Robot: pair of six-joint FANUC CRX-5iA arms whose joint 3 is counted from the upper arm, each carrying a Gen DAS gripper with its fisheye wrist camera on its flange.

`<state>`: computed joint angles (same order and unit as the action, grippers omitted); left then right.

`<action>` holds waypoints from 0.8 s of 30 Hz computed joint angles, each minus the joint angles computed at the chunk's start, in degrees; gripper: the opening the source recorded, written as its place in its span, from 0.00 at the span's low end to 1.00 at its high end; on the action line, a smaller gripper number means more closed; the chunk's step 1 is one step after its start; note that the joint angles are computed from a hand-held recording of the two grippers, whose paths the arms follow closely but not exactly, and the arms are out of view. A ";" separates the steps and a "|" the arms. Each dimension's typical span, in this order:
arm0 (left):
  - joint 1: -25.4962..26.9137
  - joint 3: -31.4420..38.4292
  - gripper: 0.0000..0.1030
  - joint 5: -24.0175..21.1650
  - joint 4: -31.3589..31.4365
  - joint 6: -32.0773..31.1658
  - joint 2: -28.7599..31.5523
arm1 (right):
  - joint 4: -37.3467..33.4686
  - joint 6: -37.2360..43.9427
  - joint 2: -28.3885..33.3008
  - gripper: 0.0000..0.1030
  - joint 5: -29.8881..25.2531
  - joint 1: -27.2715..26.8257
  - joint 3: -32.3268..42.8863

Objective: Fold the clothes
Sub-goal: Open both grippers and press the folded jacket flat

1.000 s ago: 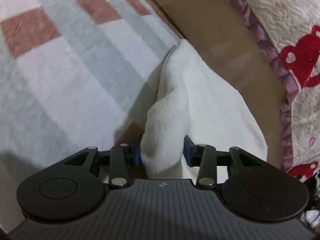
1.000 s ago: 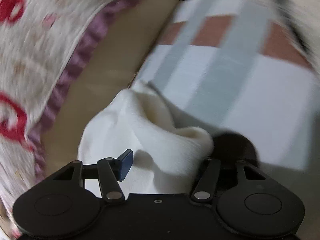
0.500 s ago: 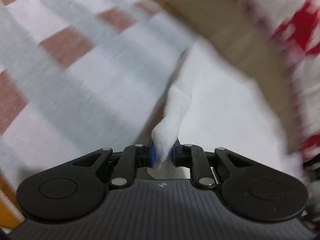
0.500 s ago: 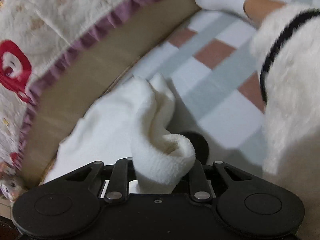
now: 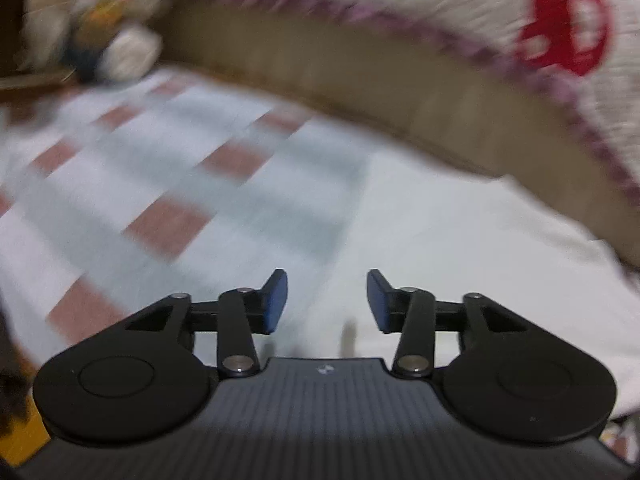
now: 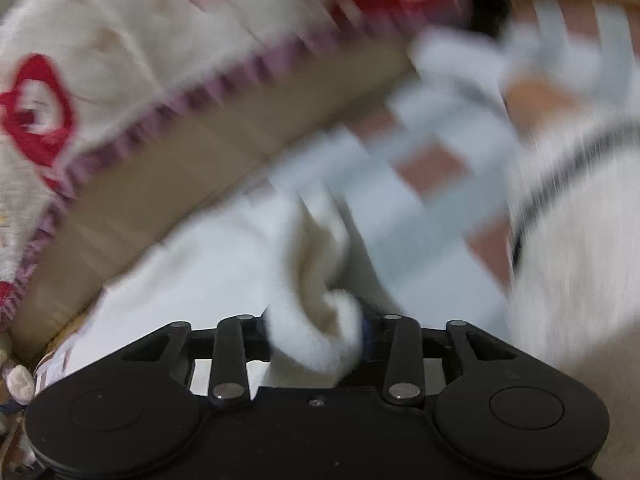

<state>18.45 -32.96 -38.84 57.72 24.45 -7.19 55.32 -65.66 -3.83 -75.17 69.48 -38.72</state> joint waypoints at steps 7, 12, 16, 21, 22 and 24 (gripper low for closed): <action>-4.50 2.34 0.44 -9.50 -0.73 -5.39 2.94 | 8.60 16.20 0.45 0.43 -3.07 -2.07 1.98; -9.17 7.96 0.44 -11.19 -7.75 -4.12 7.54 | 9.28 42.76 3.11 0.42 21.77 -14.61 5.59; -12.25 11.36 0.44 -5.80 -8.79 -2.96 12.17 | 0.29 60.59 10.17 0.42 32.42 -21.96 13.10; -11.91 10.68 0.41 0.68 -6.44 -2.84 14.16 | 0.84 57.09 16.45 0.39 32.90 -28.37 17.60; -11.22 10.47 0.41 0.36 -5.57 -2.83 14.45 | 1.58 55.14 16.81 0.37 32.99 -29.28 17.70; -9.88 10.96 0.41 -1.38 -4.60 -2.42 15.44 | 2.07 52.76 16.99 0.37 34.36 -30.90 17.53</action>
<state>8.56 -22.00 -40.22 53.12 22.03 8.25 57.38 -12.90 13.17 -40.81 38.59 -21.19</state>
